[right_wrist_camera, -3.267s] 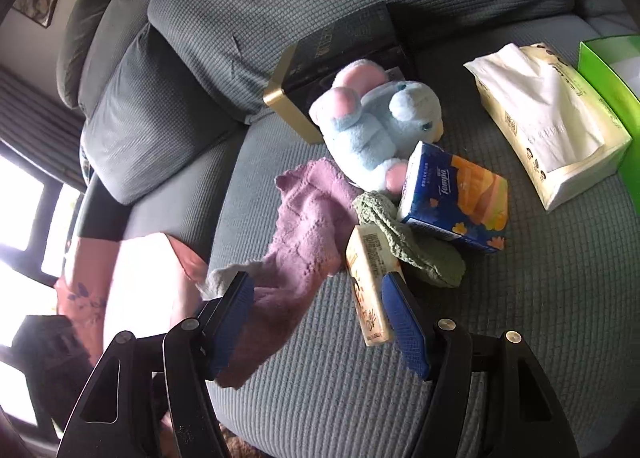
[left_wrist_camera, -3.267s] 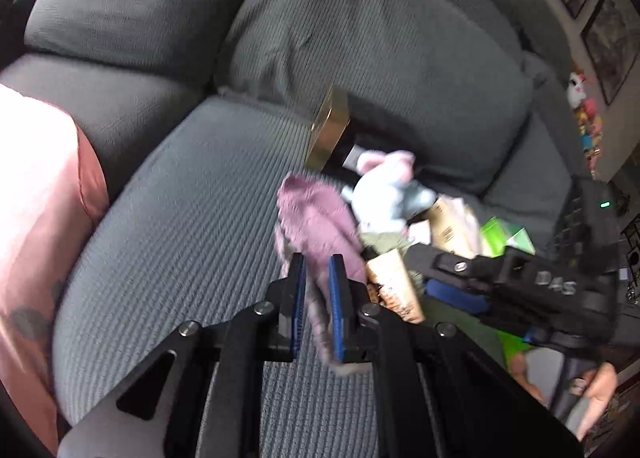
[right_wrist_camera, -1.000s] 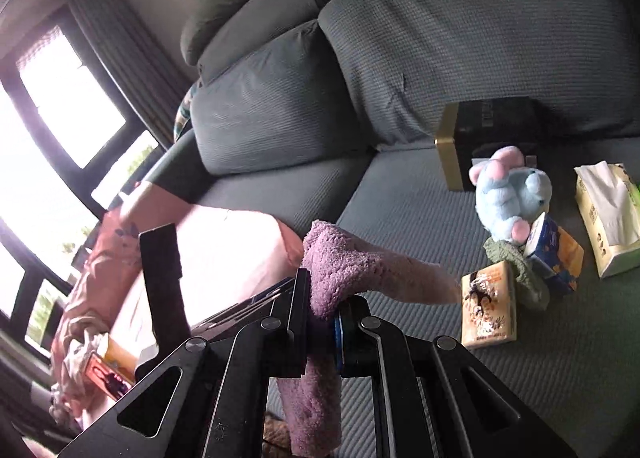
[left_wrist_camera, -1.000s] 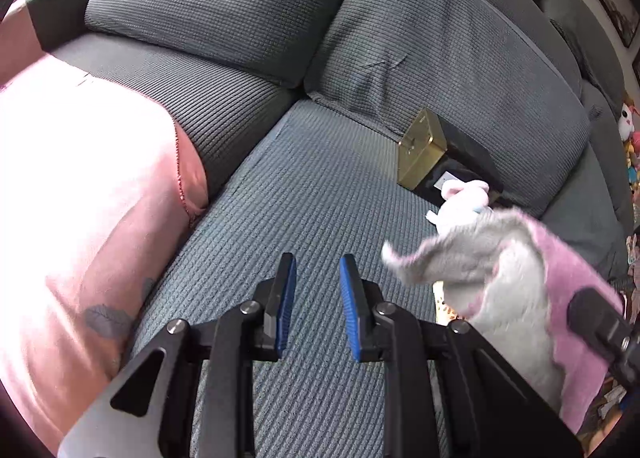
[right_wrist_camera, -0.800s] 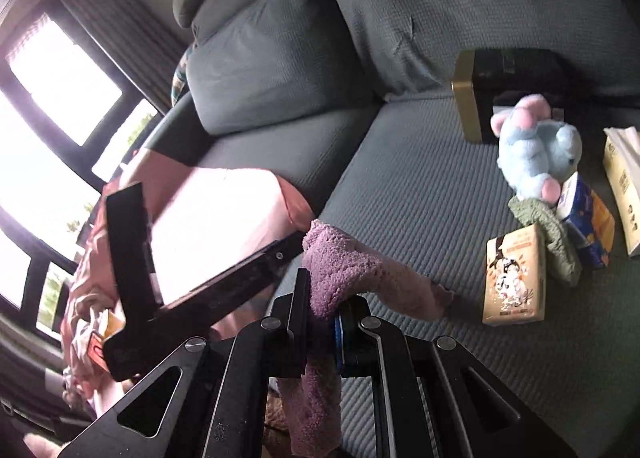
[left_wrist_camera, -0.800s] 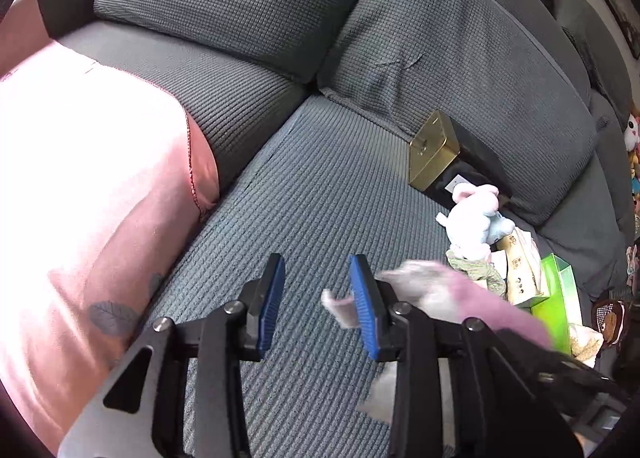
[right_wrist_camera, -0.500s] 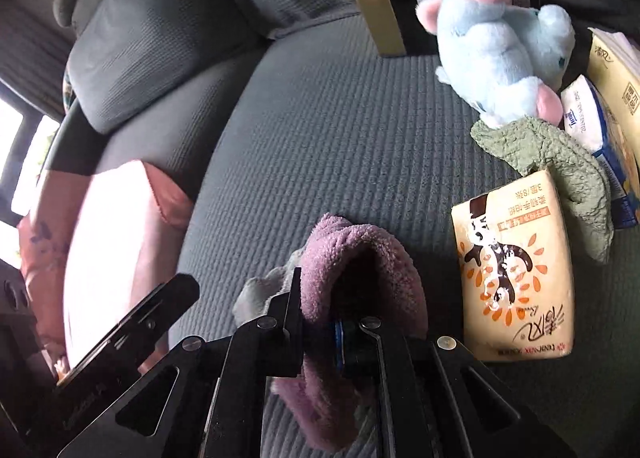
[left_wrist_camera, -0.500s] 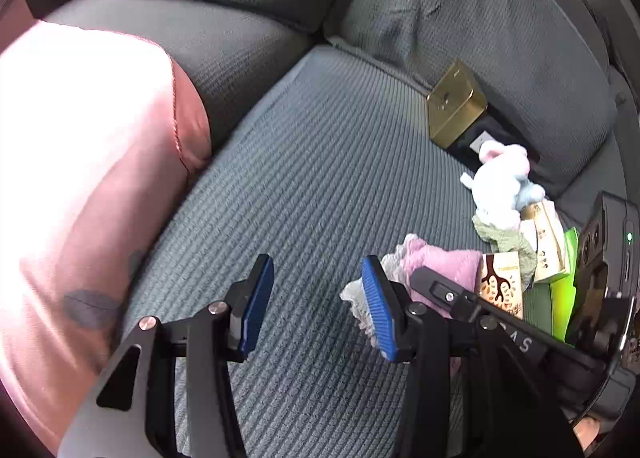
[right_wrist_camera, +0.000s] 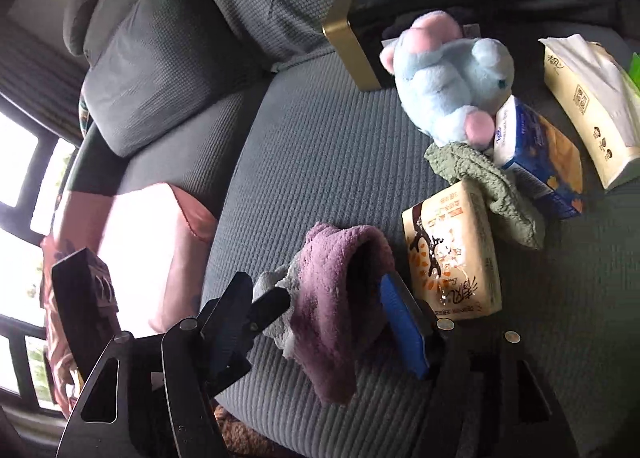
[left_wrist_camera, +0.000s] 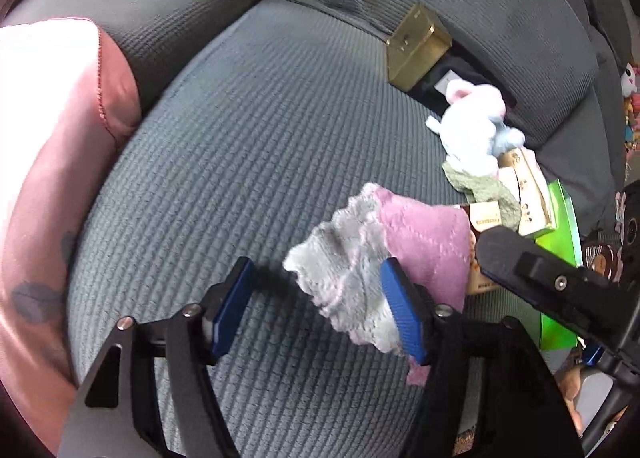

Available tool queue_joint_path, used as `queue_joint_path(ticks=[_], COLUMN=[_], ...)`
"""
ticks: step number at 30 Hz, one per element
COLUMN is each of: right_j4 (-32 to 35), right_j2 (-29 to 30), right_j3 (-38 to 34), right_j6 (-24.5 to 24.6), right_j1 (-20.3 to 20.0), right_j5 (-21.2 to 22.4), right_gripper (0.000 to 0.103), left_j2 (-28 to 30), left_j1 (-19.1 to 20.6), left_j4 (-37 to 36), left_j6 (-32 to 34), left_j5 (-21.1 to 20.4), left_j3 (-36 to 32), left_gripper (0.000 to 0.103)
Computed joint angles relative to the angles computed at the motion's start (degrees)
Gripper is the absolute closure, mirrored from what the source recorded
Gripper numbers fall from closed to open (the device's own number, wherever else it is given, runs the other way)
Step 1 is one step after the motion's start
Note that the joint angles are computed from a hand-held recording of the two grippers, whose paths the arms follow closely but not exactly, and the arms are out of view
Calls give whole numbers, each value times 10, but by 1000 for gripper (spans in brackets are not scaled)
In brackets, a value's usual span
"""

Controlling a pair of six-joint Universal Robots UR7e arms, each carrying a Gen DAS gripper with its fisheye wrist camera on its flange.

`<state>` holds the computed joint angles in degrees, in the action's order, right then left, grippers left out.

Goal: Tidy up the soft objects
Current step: 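Lift the pink-and-white cloth off the sofa with the right gripper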

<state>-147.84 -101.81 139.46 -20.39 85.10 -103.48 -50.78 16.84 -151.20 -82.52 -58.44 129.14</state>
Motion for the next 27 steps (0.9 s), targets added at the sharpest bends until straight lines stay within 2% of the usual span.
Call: queue_joint_path(ticks=[5,7,11,15,17,19,21,24,27], right_j4=[-4,-13,-44,-53,-39,-27,-26,-21,-10], right_j2=[31,40,63,69,63,61,56,47,43], right_j3=[-2,4,9,10,7,4,7,12,15], right_j6=[17,19,53,53,48,39,29,12,-3], right_j1=[-8,-11,-19,-23,-35,-43,-47,-50,-51], right_j5=[-18,-21,-29,-20,3,17,24,35,45], right_gripper=[35,35,35,35,35,35,35,35,36], left_j2=[10,14,18,26,34,42,51,61,64], left_j1=[2,2,2,5,5,5,7,5,9], left_j4=[-21,-9,0,-30,-38,-42,-65,-45,-75], left_j6=[23,28,36,51,61,71,82,87,107], left_j5=[-8,-9,-8,-14,-19,-19,-27,-19,-29], left_j3=[-5,-11,-16,-15,-20,-27,-29,-43,-38], left_gripper=[29,29,26,27,27,32,45,59,74])
